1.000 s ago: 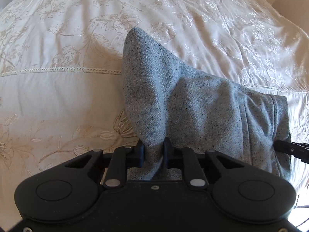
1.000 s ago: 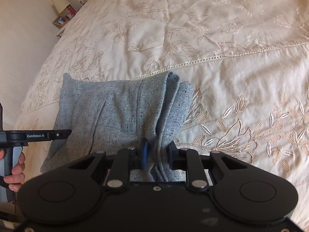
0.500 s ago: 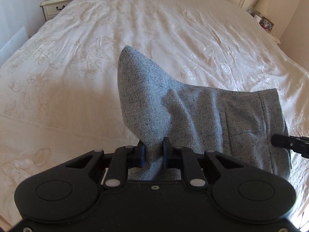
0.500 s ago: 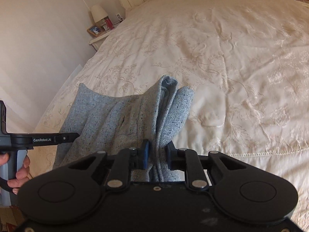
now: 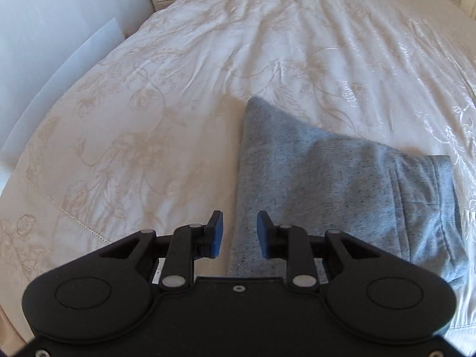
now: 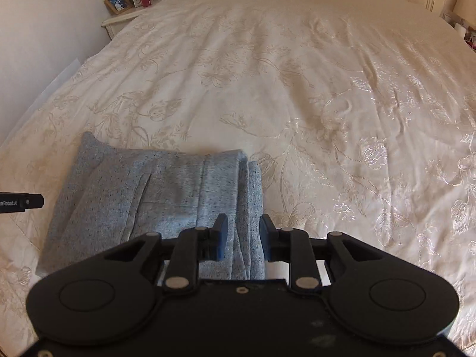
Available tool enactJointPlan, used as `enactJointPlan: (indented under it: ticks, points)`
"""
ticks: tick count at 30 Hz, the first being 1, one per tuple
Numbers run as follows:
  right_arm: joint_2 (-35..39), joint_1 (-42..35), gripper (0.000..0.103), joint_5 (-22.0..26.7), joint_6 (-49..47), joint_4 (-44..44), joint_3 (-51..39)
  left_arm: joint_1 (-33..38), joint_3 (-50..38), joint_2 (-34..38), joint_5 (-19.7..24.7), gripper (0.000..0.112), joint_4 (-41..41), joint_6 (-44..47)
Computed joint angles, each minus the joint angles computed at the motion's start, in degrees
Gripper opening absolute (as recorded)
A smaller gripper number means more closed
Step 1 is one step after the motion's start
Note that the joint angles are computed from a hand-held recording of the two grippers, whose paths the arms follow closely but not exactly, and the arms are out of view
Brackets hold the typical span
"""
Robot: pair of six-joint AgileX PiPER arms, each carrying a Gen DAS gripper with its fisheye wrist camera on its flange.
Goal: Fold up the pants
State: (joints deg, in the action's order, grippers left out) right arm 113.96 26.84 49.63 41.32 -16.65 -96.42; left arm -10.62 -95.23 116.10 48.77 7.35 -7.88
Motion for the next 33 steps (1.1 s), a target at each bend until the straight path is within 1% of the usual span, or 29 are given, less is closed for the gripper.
enactJointPlan:
  ticks: [2,3,5,8,10,12,16,19,25,28,33]
  points:
    - [-1.80,0.44,0.027,-1.62,1.49,0.39,2.73,1.14,1.03,-1.12,0.91,0.036,-3.04,0.33]
    - [-2.98,0.87,0.027,-2.24,2.07,0.59,4.13,1.10,2.10,-2.10,0.99,0.036,-3.16,0.13]
    - [-4.35,1.85,0.026,-2.17,2.72,0.23,4.96,0.15,3.63,-4.12,1.45,0.036,-1.31,-1.45]
    - [-7.12,3.86,0.027,-1.89,4.75,-0.06,5.98,-1.32,6.03,-8.22,2.34,0.039,0.50,-3.54]
    - [-9.00,5.40,0.027,-1.17,6.20,-0.21,6.50,-2.19,8.25,-11.33,2.62,0.045,0.70,-4.23]
    - [-10.68,7.33,0.027,0.68,7.52,-1.43,6.15,-3.66,9.23,-13.79,3.53,0.048,1.76,-5.90]
    - [-13.76,11.13,0.027,4.29,9.01,-3.72,5.98,-6.44,13.07,-19.56,4.61,0.050,4.32,-8.49]
    - [-15.87,13.37,0.027,6.41,9.89,-4.73,6.07,-7.43,14.62,-23.11,6.45,0.054,4.02,-9.68]
    - [-20.15,18.16,0.028,9.92,13.12,-7.91,7.14,-10.47,16.98,-28.58,9.18,0.054,6.00,-13.15]
    - [-21.75,20.23,0.028,11.83,14.70,-8.82,7.48,-11.66,17.64,-30.48,10.48,0.054,6.09,-14.01]
    - [-24.39,22.80,0.029,14.30,17.32,-9.91,8.51,-14.73,19.36,-33.30,11.72,0.054,9.20,-17.09]
